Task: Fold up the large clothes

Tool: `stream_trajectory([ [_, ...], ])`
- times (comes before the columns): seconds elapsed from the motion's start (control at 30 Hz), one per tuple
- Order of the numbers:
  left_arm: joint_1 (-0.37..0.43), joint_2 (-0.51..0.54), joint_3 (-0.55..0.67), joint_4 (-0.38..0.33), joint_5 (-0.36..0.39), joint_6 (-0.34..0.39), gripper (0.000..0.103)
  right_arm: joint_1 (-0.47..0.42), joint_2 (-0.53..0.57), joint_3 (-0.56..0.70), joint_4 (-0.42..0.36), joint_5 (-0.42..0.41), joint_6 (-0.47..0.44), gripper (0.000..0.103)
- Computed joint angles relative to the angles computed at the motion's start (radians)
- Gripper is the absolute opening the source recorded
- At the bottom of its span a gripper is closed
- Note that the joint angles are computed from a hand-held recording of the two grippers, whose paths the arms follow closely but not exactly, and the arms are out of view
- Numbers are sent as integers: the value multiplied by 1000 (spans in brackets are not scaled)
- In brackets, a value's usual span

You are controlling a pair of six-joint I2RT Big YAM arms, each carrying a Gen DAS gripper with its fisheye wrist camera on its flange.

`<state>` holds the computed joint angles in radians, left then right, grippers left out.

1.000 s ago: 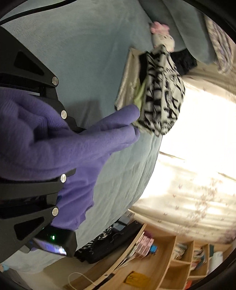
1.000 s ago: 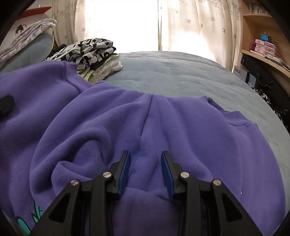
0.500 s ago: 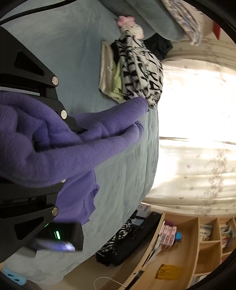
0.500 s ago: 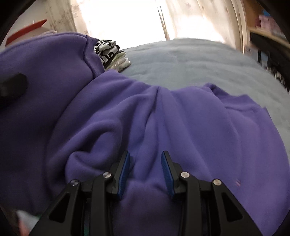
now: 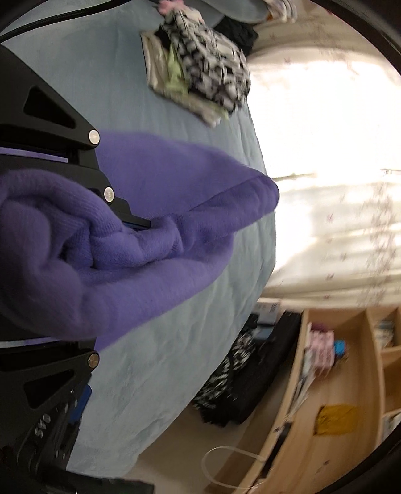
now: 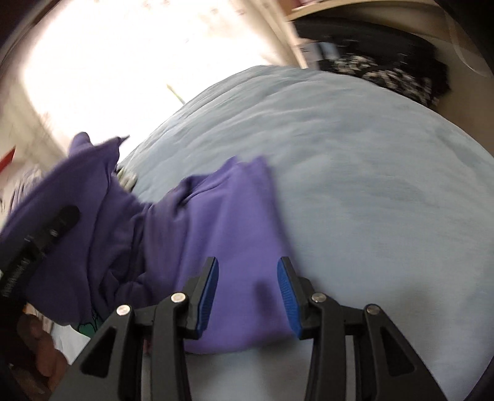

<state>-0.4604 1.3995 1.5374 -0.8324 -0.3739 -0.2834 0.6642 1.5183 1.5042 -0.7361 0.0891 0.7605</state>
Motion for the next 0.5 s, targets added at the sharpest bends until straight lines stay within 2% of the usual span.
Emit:
stream_trajectory([
  [0.17,-69,135,63,-21,16,4,22,-41,-75,-96,33,-15,40,40],
  [0.3,-97,224,93,-55,14,-1,23,-63,-96,-135,25,-3,49,40],
  [0.37,-104,246,103,-74,6,-17,23,-73,-101,-157,31,-20,70,40],
  [0.5,-110,240,105,-54,7,-23,23,-91,-115,-189,63,-60,79,40],
])
